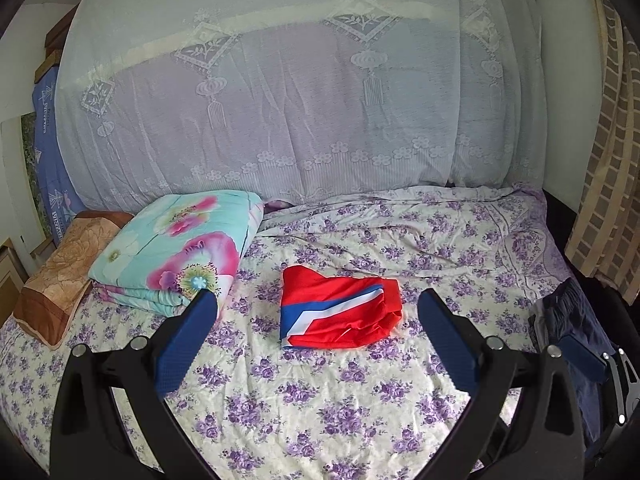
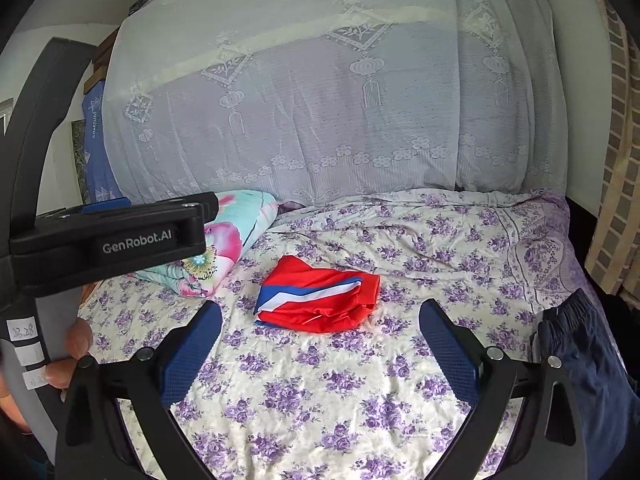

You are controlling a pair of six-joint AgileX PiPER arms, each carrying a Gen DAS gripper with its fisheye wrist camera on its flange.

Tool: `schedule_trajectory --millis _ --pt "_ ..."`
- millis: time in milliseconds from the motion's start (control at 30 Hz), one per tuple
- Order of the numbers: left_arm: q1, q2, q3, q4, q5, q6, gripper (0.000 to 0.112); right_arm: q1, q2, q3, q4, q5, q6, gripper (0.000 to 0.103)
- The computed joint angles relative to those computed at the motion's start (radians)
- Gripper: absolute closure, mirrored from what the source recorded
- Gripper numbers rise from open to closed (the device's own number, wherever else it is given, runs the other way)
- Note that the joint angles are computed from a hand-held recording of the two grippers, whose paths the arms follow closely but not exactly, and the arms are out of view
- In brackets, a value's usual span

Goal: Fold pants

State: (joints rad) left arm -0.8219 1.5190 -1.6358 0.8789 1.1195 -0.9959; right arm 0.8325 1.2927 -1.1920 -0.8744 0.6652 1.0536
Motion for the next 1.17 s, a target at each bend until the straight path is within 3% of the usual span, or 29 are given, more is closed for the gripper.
schedule_trajectory --millis 167,267,333,833,1000,1167 --pt "0.013 0.007 0.001 0.007 0.025 -0.020 0.014 0.051 0.019 -0.011 -0.120 0.048 0.079 0.004" --pt "0.025 -0.013 0.036 0.008 0.008 -0.053 0.014 0.044 0.026 -0.017 -0.107 0.037 0.064 0.004" --pt "0.007 -0.013 0.054 0.066 0.044 -0.109 0.014 0.039 0.030 -0.017 -0.092 0.031 0.057 0.004" --pt "0.065 0.001 0.043 -0.020 0.015 -0.056 0.015 0.020 0.053 -0.029 -0.047 0.015 0.025 0.004" --pt "0.021 0.022 0.020 0.063 0.082 -0.061 0.015 0.023 0.055 -0.028 -0.046 0.013 0.024 0.004" --pt "0.014 0.011 0.009 0.074 0.089 -0.069 0.015 0.035 0.055 -0.027 -0.060 0.018 0.035 0.004"
